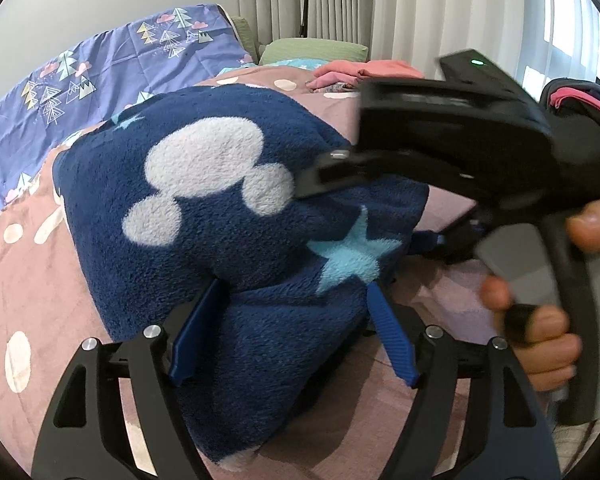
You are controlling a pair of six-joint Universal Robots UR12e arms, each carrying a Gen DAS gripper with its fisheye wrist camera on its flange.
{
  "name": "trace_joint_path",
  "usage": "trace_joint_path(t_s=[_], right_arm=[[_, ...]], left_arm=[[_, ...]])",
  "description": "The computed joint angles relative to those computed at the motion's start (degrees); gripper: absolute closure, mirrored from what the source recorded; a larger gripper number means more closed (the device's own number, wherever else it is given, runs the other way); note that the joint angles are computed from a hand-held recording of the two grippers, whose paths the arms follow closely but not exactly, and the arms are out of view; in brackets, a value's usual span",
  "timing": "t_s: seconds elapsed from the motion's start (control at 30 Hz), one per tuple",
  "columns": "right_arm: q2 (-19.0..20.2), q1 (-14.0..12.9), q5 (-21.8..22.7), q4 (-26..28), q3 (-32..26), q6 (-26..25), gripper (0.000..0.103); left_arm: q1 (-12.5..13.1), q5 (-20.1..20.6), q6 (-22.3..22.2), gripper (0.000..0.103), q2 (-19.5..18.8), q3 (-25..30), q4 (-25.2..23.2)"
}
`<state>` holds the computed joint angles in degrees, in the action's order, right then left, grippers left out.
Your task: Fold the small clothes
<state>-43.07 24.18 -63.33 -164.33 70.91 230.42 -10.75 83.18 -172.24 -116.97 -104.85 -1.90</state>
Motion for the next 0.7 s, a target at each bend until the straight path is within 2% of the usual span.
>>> trace_joint_path(t_s=[0.1, 0.17, 0.27, 0.3, 0.37, 0.4, 0.47, 0.53, 0.63, 0.7], right_arm=[[0.7, -0.1, 0.6, -1.3, -0.7, 0.6, 0.014], [0.7, -0.4, 2.1, -4.2, 0.3, 1.8, 0.028], [0.9, -0.8, 3.4, -6.5, 1.2, 2.5, 0.038], [1.0, -0.9, 3.8, -6.7, 1.2, 2.2, 0.039], [0.9, -1.1, 4.4, -6.7, 1.4, 0.7, 0.042], [0.9, -1.1, 4.7, -6.6, 1.3, 0.3, 0.042], [0.9, -1.3, 5.5, -6.6, 1.5, -0.5, 0.042], [0.6, -1.2, 5.4, -6.5, 1.8, -0.8, 0.042], [0.4, -1.0, 4.6, -6.2, 2.0, -1.6, 0.041], [0.2, -1.0, 4.4, -6.4, 2.4, -2.3, 0.041]], left_arm=[[0.3, -1.0, -0.4, 0.028, 0.1, -0.3, 0.4], [0.6, -2.0, -0.7, 0.028, 0.2, -0.5, 0.9], [1.1, -3.9, -1.4, 0.028, 0.3, -0.8, 1.6], [1.6, -5.7, -2.2, 0.028, 0.4, -1.0, 1.9], [3.8, -13.8, -6.0, 0.03, 1.3, -1.9, 4.0], [4.7, -16.6, -7.8, 0.03, 1.7, -2.4, 6.4], [5.8, -16.1, -10.0, 0.03, 2.5, -3.1, 10.6], [6.9, -14.6, -11.7, 0.03, 2.8, -2.7, 11.9], [8.8, -15.1, -15.4, 0.03, 1.6, -0.4, 10.0], [10.0, -14.9, -18.5, 0.022, -0.4, 1.9, 9.0]])
